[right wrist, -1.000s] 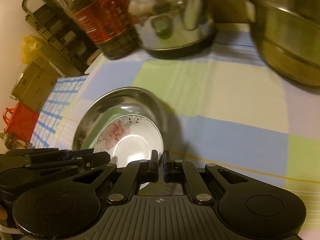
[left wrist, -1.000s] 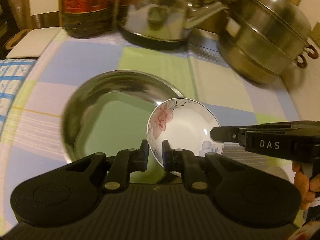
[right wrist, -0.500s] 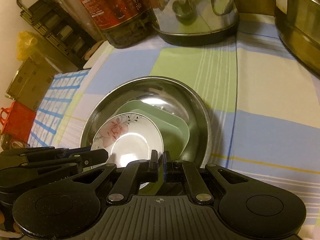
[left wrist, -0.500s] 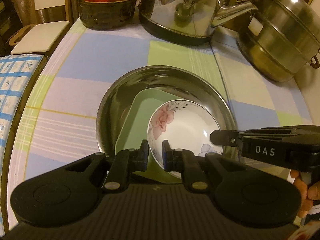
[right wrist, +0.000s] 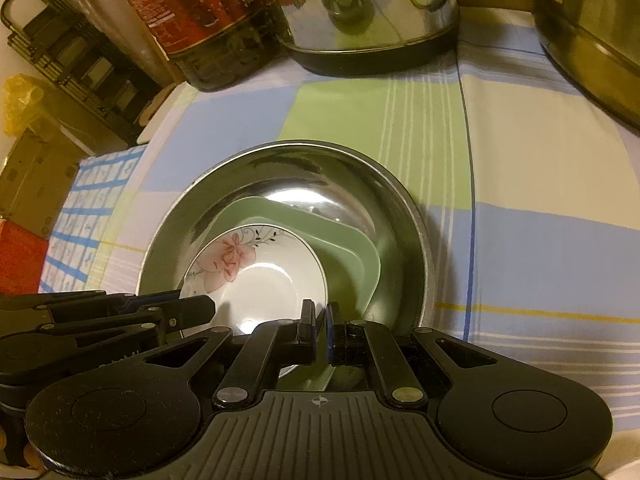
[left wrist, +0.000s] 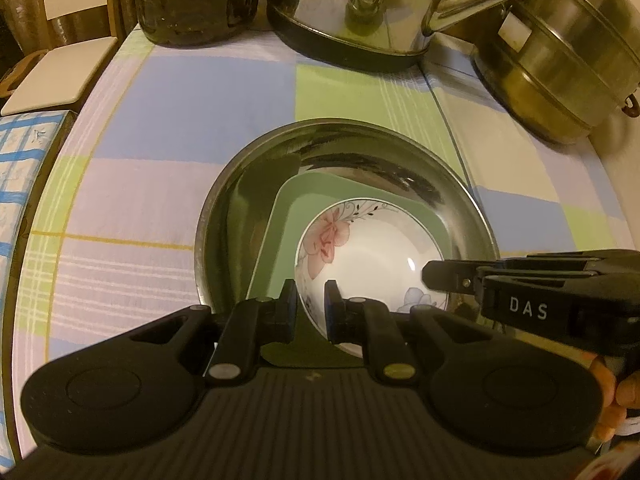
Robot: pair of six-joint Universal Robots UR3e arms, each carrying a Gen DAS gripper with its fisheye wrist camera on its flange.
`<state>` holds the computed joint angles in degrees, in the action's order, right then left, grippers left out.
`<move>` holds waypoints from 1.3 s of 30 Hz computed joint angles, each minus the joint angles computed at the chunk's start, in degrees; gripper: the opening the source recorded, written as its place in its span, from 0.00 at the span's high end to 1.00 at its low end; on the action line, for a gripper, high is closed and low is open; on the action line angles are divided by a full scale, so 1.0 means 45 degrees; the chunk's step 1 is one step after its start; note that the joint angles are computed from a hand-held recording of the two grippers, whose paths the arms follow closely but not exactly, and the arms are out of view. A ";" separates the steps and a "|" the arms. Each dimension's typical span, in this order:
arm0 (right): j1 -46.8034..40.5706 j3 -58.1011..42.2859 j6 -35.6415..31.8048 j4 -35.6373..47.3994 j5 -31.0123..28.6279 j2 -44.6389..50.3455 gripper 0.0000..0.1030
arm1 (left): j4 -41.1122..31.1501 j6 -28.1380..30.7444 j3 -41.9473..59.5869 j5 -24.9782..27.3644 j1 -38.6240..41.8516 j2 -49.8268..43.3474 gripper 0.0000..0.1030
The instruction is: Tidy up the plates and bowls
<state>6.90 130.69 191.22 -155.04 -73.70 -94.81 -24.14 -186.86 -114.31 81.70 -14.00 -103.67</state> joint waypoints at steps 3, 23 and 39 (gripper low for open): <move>0.0477 -0.0247 0.0278 -0.0108 -0.0641 0.0339 0.95 | -0.0159 0.0102 0.0060 -0.0326 0.0177 -0.0082 0.88; 0.2211 0.0322 0.3270 0.0147 -0.2915 -0.3003 0.55 | -0.1043 0.2187 -0.1284 -0.0949 0.0963 0.3355 0.73; 0.4880 0.0725 0.6816 0.4784 -0.4333 -0.8842 0.35 | -0.5802 0.3362 -0.4204 -0.1877 0.1483 1.1231 0.60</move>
<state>28.86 133.95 221.89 -133.52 -93.20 -134.60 -50.24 -171.74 -133.22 73.25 -7.33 -53.13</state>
